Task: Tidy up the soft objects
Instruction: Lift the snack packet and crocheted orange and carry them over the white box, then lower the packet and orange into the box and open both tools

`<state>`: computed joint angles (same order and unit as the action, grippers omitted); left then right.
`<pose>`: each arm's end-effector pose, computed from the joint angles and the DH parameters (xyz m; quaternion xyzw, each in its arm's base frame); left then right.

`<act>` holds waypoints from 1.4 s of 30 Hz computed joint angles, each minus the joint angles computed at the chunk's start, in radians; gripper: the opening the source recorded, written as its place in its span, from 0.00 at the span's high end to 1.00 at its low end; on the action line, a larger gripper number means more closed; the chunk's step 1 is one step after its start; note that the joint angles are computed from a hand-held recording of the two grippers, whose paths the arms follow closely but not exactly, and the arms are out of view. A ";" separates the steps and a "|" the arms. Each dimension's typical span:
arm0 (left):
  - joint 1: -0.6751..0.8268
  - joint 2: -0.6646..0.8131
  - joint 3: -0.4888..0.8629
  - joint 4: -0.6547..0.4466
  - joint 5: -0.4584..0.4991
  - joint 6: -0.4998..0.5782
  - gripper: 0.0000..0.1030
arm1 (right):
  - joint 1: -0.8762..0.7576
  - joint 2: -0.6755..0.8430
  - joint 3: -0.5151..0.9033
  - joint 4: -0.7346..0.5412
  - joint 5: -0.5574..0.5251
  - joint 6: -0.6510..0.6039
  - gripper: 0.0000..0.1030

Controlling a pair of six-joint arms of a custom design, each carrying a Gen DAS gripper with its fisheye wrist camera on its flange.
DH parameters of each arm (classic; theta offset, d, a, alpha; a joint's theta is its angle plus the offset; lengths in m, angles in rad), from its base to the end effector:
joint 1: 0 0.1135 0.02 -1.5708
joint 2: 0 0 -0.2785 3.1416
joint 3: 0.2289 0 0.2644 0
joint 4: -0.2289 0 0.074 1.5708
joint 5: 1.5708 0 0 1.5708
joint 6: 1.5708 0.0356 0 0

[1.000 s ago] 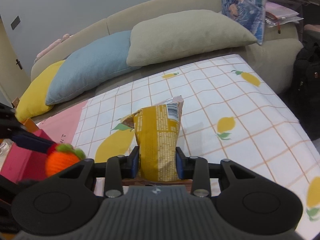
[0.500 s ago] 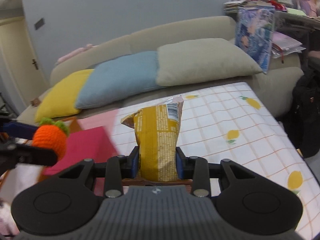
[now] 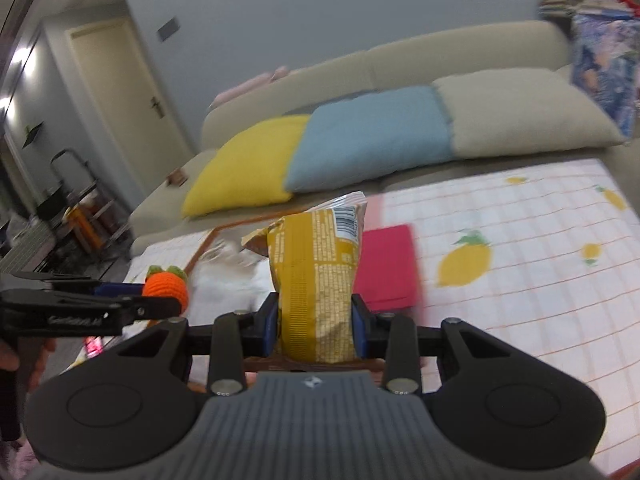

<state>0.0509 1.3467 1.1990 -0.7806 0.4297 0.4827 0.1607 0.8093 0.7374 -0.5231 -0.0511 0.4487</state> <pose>0.2858 -0.0003 0.3213 0.2644 0.8911 -0.1138 0.3509 0.1771 0.0305 0.2950 0.1149 0.8756 0.1621 0.4403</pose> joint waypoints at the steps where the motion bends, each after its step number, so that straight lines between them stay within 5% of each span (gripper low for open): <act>1: 0.029 0.011 0.007 0.000 0.009 0.006 0.42 | 0.039 0.032 0.015 0.003 0.016 0.015 0.66; 7: 0.131 0.093 0.041 -0.049 0.055 0.069 0.42 | 0.214 0.239 0.102 0.053 0.076 0.035 0.66; 18: 0.119 0.224 0.055 -0.045 0.029 0.167 0.42 | 0.244 0.669 0.378 -0.020 0.063 -0.072 0.65; 27: 0.103 0.301 0.083 -0.059 -0.032 0.193 0.42 | 0.254 0.776 0.458 -0.068 0.061 -0.158 0.61; 29: 0.107 0.307 0.086 -0.065 -0.033 0.201 0.42 | 0.247 0.765 0.448 -0.056 0.043 -0.163 0.49; 32: 0.109 0.313 0.099 -0.088 -0.037 0.212 0.42 | 0.238 0.745 0.441 -0.062 0.043 -0.159 0.47; 34: 0.111 0.318 0.115 -0.112 -0.031 0.222 0.42 | 0.228 0.716 0.430 -0.067 0.038 -0.154 0.51; 39: 0.095 0.328 0.141 -0.142 -0.050 0.213 0.42 | 0.210 0.662 0.406 -0.096 -0.006 -0.157 0.84; 42: 0.079 0.337 0.147 -0.146 -0.045 0.202 0.42 | 0.222 0.650 0.384 -0.087 0.020 -0.145 0.86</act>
